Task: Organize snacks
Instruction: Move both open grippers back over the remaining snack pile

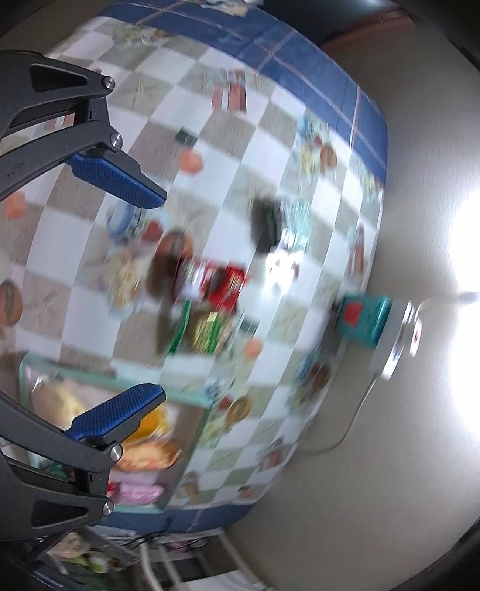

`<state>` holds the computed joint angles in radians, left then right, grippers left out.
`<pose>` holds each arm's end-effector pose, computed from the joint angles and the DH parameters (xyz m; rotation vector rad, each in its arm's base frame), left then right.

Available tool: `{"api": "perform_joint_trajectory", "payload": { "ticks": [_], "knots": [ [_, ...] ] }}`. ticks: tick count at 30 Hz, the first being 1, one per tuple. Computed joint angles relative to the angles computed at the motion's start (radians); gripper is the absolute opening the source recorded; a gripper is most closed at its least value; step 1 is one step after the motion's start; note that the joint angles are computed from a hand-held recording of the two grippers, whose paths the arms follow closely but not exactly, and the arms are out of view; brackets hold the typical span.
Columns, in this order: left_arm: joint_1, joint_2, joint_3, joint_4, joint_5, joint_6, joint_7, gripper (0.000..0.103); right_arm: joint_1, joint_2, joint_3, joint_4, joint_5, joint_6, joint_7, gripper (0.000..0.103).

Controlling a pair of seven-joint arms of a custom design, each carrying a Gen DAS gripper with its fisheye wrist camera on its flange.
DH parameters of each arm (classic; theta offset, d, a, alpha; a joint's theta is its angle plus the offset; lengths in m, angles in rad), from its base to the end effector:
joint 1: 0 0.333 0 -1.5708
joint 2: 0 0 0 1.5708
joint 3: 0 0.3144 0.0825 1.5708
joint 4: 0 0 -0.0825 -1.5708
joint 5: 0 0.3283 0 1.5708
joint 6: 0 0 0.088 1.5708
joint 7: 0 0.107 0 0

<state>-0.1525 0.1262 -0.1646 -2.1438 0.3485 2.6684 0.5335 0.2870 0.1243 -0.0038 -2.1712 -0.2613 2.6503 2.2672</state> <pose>0.5175 -0.1778 0.4216 -2.4135 1.5197 -0.5417 0.5169 0.1578 0.4084 -1.7859 2.1940 -0.3703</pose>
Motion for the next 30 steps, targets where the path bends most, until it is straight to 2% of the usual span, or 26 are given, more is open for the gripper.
{"api": "perform_joint_trajectory", "payload": {
  "ticks": [5,13,21,27,30],
  "knots": [
    [0.037,-0.047,0.025,-0.068,-0.019,0.039,-0.040,0.096,0.031,0.028,0.016,0.046,-0.027,-0.030,-0.027,0.103],
    [0.079,-0.085,0.034,-0.121,-0.051,0.075,-0.032,0.096,0.080,0.061,0.027,0.095,-0.001,-0.024,-0.058,0.103],
    [0.117,-0.106,0.051,-0.144,-0.033,0.073,-0.040,0.096,0.146,0.124,0.030,0.182,-0.012,-0.039,-0.054,0.103],
    [0.139,-0.090,0.063,-0.115,0.028,0.026,-0.036,0.096,0.190,0.186,0.032,0.251,0.028,-0.005,-0.084,0.103],
    [0.154,-0.073,0.071,-0.107,0.018,0.052,-0.010,0.096,0.211,0.225,0.021,0.295,0.045,-0.002,-0.084,0.103]
  ]
}}
